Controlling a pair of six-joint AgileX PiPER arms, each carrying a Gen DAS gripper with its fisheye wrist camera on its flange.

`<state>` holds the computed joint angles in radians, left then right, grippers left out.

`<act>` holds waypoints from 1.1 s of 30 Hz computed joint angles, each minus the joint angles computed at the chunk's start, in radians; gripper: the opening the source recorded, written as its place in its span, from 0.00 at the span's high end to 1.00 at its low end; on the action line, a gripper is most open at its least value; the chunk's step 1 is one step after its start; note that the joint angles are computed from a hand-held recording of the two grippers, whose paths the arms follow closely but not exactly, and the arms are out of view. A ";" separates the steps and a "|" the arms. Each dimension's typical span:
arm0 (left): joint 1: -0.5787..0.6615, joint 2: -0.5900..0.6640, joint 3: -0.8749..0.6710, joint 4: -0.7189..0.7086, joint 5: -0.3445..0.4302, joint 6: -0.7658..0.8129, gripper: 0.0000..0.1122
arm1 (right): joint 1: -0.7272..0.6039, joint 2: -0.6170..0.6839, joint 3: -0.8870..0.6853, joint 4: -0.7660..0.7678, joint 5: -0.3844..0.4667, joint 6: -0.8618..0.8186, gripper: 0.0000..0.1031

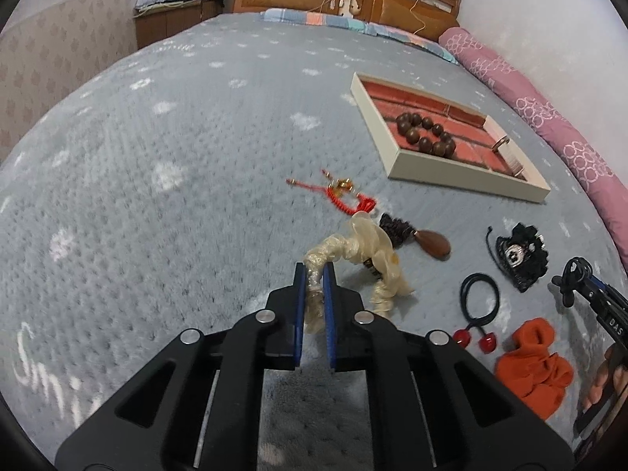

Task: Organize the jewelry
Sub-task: 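Carry the claw clip and cream scrunchie with both tools into the tray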

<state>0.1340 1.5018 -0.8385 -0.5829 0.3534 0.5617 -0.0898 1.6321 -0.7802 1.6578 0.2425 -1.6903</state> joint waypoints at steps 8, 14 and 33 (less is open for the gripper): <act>-0.021 -0.060 -0.034 0.115 0.037 -0.128 0.94 | -0.041 -0.016 -0.058 -0.195 0.027 0.175 0.69; -0.058 -0.065 -0.094 0.192 0.066 -0.229 0.94 | -0.081 0.001 -0.142 -0.351 0.072 0.329 0.69; -0.240 0.309 -0.748 0.423 0.273 -0.523 0.94 | -0.091 0.359 -0.909 -1.023 0.297 1.080 0.69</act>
<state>-0.1062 1.8113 -1.5869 -0.1595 0.6263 0.0386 -0.1807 1.9914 -1.6892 0.6349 0.5397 -0.6108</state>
